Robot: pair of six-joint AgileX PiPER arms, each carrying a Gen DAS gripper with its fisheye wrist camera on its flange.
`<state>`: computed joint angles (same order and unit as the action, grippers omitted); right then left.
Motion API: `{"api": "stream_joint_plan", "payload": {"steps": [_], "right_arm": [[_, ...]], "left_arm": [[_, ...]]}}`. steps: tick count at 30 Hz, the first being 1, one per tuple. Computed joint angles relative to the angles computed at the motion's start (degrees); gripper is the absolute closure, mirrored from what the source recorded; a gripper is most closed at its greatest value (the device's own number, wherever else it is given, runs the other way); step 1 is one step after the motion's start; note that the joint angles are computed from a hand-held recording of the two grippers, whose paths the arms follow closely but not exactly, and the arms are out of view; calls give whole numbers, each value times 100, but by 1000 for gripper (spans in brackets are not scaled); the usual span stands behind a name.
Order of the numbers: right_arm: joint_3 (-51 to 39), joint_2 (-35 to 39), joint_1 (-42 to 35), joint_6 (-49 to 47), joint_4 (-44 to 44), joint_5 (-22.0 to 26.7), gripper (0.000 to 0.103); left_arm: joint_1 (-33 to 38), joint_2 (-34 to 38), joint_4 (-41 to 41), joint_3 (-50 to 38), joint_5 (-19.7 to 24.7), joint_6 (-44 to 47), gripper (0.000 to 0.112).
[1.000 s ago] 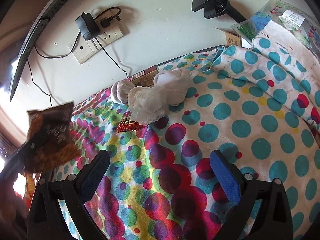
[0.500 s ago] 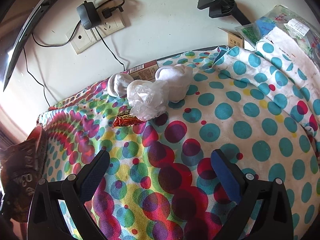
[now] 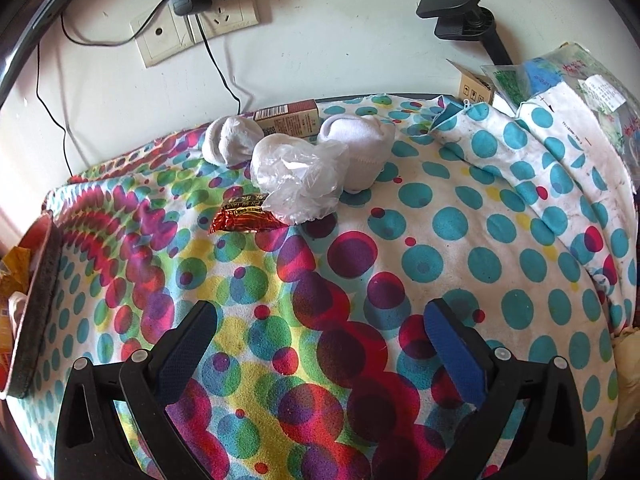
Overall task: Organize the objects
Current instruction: 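Carry the brown snack bag over the red tray with the left gripper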
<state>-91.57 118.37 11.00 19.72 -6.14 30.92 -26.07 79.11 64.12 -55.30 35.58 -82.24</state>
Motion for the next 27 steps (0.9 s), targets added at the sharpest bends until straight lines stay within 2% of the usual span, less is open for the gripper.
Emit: {"api": "stream_joint_plan", "payload": {"steps": [6, 9, 14, 17, 24, 27], "right_arm": [[21, -5, -30, -105, 161, -70, 0], [26, -8, -40, -144, 211, -84, 0], [11, -2, -30, -112, 149, -52, 0], [13, -2, -26, -116, 180, -68, 0], [-33, 19, -8, -53, 58, 6, 0], [-52, 32, -4, -35, -4, 38, 0]], "left_arm": [[1152, -600, -366, 530, -408, 736, 82], [1813, -805, -737, 714, -629, 1386, 82], [2697, -629, -1159, 775, -1036, 2336, 82], [2817, -266, -910, 715, -1109, 2200, 82], [3052, 435, -949, 208, -1365, 2037, 81], [3082, 633, -1134, 51, -1633, 2310, 81]]}}
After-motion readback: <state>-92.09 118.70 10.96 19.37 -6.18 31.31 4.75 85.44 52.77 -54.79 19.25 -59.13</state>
